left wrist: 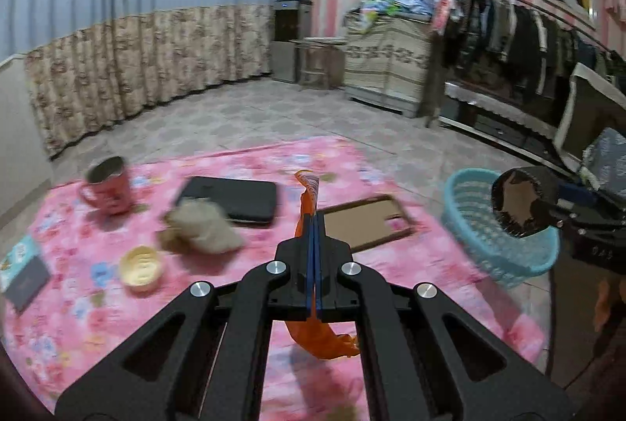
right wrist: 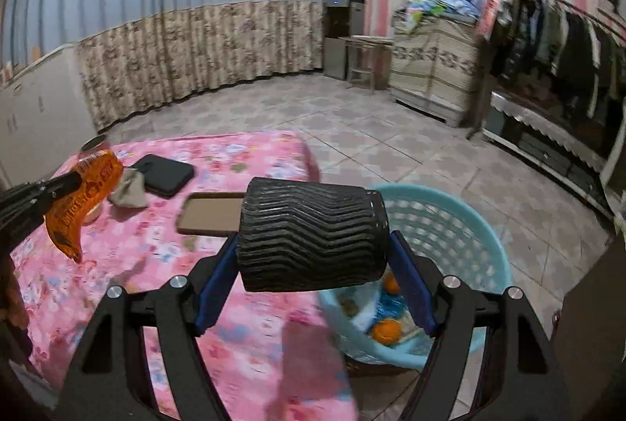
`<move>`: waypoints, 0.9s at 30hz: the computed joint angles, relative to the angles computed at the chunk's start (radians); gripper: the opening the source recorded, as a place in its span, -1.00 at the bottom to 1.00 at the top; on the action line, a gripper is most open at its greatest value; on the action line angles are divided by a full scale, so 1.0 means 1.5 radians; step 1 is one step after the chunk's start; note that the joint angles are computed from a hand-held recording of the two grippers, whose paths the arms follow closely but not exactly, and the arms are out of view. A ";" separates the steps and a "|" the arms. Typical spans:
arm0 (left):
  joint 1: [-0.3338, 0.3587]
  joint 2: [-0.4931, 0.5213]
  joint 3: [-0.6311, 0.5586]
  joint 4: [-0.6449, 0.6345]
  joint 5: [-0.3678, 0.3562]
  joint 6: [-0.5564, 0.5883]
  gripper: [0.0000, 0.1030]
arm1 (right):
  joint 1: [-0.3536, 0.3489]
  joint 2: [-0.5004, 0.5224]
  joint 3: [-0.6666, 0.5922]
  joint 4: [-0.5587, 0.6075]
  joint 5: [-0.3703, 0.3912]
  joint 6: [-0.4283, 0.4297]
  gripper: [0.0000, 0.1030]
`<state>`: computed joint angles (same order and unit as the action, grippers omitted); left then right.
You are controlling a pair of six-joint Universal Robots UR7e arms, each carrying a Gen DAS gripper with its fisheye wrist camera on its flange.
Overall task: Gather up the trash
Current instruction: 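Carry both items over the teal basket and open the left tool to drop the wrapper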
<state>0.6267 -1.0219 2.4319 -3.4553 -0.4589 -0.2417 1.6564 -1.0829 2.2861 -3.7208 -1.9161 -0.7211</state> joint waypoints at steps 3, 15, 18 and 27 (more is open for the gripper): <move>0.010 0.056 -0.046 -0.031 -0.040 0.035 -1.00 | -0.030 -0.014 -0.003 -0.005 0.002 -0.002 0.44; 0.024 0.199 -0.208 -0.054 -0.136 0.144 -1.00 | -0.110 -0.047 -0.035 0.010 0.029 0.017 0.44; 0.028 0.236 -0.255 -0.053 -0.161 0.165 -1.00 | -0.123 -0.049 -0.045 0.016 0.037 0.020 0.44; 0.062 0.313 -0.369 0.002 -0.221 0.182 -1.00 | -0.153 -0.052 -0.061 0.026 0.042 0.021 0.44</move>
<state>0.7199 -0.5524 1.8779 -3.4527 -0.7907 0.0309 1.4271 -1.1614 2.1947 -3.6813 -1.8535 -0.6899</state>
